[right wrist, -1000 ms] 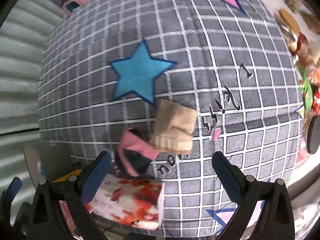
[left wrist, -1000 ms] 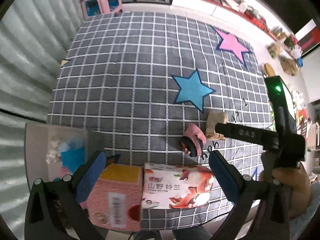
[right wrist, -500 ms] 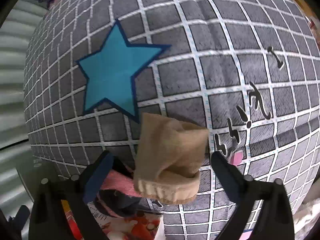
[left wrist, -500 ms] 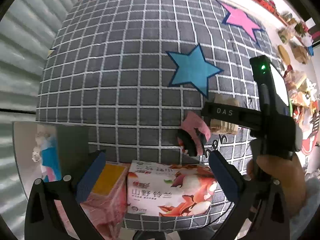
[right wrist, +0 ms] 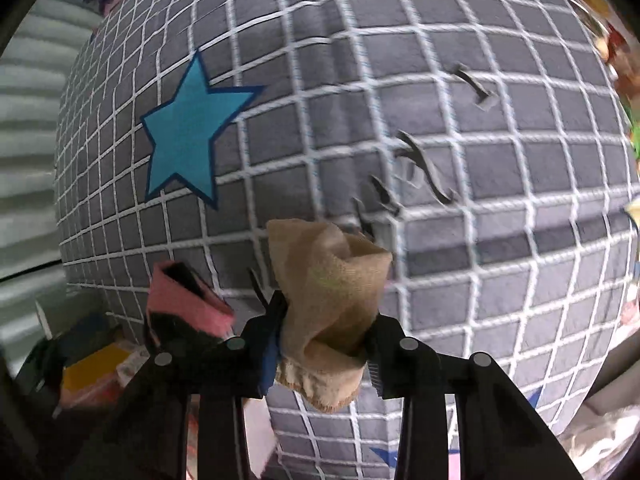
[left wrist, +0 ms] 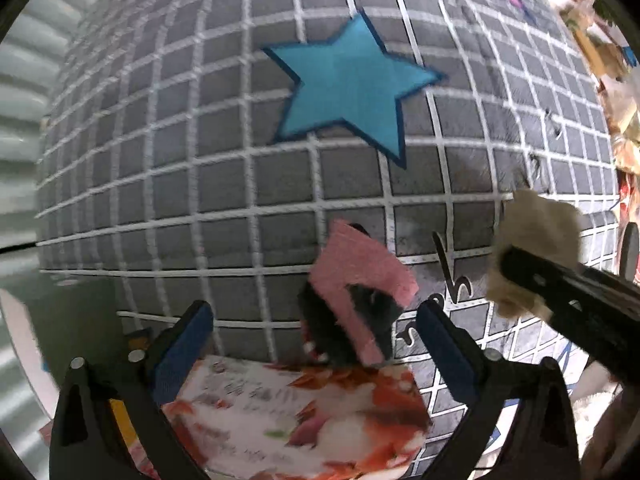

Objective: Organize soft objects
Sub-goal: 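Grasp the beige sock with right gripper while left gripper grasps the pink-and-black sock, then carry the beige sock and pink-and-black sock with both grippers over the white box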

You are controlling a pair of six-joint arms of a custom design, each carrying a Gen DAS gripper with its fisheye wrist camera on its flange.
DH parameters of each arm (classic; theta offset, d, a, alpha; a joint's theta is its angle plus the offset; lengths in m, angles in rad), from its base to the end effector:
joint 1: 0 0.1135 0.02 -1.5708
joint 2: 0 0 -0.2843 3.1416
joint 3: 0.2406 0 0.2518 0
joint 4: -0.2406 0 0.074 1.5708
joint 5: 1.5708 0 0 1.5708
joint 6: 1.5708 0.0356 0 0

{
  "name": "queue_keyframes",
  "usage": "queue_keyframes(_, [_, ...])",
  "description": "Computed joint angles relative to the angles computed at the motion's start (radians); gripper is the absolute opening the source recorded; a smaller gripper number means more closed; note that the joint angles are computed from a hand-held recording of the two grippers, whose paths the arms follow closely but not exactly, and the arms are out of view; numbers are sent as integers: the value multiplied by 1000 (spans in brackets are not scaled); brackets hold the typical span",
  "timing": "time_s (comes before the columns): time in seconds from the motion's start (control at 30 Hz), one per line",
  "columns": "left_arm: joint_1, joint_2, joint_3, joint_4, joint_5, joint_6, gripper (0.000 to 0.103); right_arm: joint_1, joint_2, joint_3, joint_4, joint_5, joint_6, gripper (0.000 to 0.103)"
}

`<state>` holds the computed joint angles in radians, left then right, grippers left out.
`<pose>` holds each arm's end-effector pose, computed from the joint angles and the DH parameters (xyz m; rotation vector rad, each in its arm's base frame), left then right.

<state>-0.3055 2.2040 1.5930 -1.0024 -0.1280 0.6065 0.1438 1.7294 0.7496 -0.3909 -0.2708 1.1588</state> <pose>0.4003 -0.1215 0.1423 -1.3578 -2.7588 -0.1850 0.2683 0.0485 0.1185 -1.4657 -2.7228 -0.5232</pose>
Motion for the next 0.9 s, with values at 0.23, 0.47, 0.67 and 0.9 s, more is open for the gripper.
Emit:
queue_keyframes(0.23, [-38,67,2,-11,-54,-21,77,28,-200,-197,46,-7,103,37])
queue_keyframes(0.47, [-77,44,-20,-26,-9,19,36,42,-440,-355,-9,-9,160,38])
queue_keyframes(0.67, [-55,-65,-63,-28,29,81,33,134,-523,-341,-92,27,233,38])
queue_keyframes(0.9, [-18,-225,-125,-52,81,163,33,189,-541,-265,-185,46,280,38])
